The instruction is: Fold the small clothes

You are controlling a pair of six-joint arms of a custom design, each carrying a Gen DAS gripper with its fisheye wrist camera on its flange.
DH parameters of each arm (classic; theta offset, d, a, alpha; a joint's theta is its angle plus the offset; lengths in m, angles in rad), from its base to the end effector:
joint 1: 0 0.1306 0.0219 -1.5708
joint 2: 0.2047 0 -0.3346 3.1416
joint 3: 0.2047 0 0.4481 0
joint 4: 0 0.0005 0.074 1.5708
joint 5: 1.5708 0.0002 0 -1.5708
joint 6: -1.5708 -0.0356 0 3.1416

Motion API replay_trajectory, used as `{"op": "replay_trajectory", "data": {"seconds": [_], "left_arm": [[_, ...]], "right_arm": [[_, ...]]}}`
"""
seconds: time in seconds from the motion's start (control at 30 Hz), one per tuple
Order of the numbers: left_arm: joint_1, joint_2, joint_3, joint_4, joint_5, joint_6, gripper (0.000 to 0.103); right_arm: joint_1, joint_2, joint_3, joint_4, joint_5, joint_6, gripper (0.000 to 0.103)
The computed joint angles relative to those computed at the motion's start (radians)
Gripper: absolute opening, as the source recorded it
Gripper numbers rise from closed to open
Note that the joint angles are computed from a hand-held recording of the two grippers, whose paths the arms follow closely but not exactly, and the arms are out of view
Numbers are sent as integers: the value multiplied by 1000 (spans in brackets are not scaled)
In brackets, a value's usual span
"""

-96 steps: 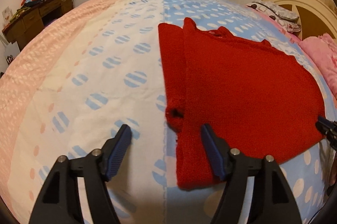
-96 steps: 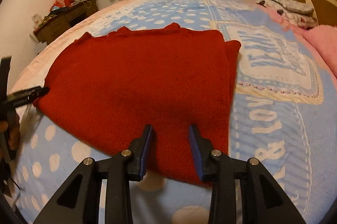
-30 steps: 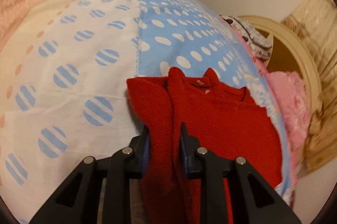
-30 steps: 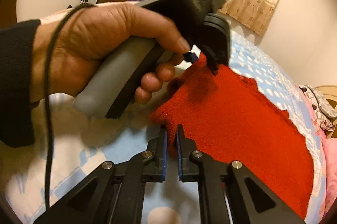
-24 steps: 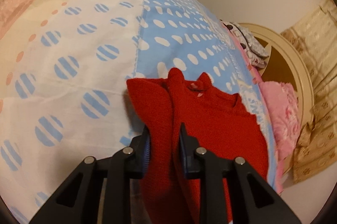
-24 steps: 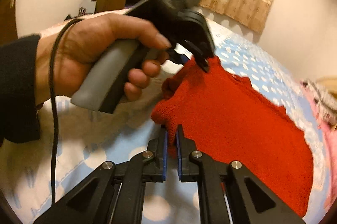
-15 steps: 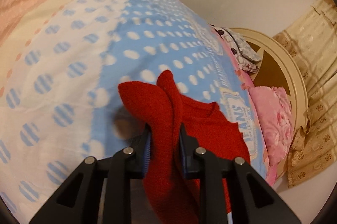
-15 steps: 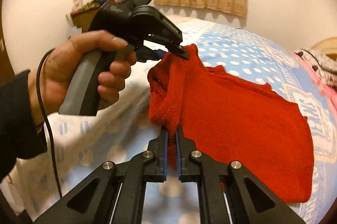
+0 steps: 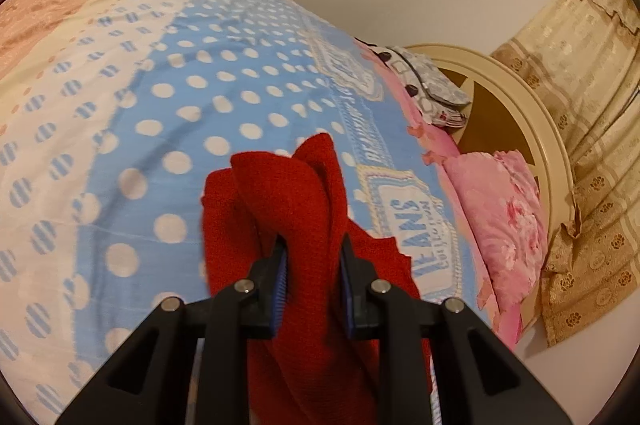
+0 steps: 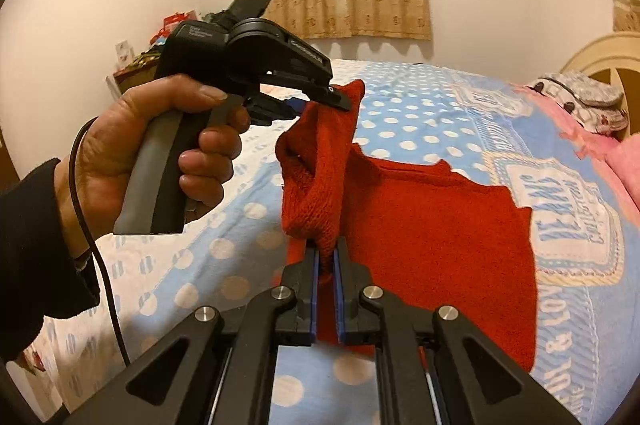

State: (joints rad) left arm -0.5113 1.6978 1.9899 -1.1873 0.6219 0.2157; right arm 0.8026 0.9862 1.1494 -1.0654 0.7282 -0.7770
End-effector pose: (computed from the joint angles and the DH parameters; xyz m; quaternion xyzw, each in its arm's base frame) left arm 0.5340 -0.3240 0.4955 0.2326 0.8735 -0.3820 0.1923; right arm 0.2968 0.2724 0.4351 0.1055 0.8841 -0.0191 0.4548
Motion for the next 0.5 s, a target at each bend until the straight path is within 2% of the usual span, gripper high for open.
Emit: {"op": "replay_trajectory", "data": {"seconds": [0.5], "left_arm": [[-93,11,24,7,-36,-8,23]], "right_arm": [[-36,-150,-110,-26,-5,-69,5]]}}
